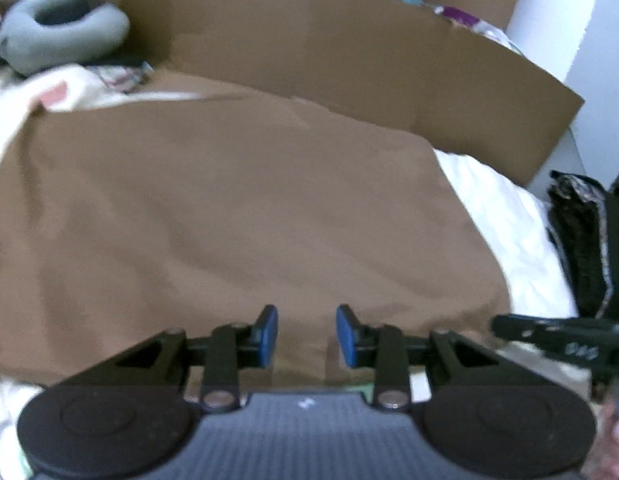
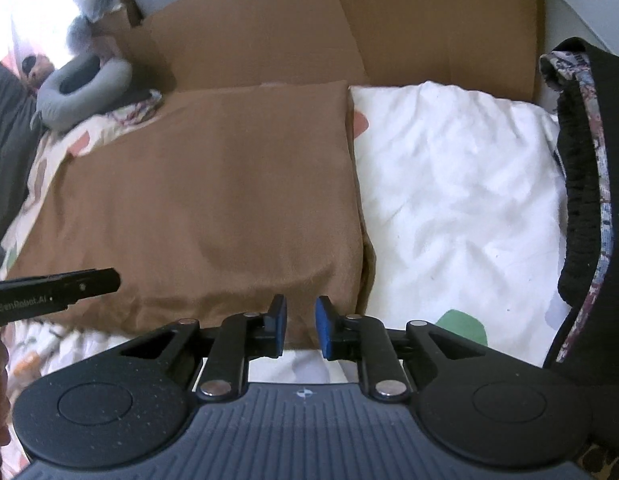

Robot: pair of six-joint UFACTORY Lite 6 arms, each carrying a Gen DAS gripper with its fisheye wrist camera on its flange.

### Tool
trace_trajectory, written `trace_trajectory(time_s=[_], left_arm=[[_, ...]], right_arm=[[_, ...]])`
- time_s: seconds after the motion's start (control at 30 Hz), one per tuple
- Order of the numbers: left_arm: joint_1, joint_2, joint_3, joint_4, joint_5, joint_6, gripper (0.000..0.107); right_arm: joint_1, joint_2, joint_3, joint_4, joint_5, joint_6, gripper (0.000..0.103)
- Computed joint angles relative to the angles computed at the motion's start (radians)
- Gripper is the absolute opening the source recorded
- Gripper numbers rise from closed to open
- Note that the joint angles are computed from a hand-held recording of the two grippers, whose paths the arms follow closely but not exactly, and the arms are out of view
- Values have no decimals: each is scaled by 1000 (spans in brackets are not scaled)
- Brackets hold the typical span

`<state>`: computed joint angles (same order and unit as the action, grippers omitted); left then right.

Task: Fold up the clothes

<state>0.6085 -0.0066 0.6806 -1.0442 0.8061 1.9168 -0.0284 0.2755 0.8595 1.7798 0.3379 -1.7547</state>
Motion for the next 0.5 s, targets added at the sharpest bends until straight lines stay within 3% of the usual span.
trace_trajectory(time_s=[0.23,0.5], left_arm=[[32,141,78,-79,-92,123,33],[107,149,22,-184,-117,368,34]], right_arm=[[105,5,18,19,-23,5,33],[207,74,59,149,-74,-112,38]])
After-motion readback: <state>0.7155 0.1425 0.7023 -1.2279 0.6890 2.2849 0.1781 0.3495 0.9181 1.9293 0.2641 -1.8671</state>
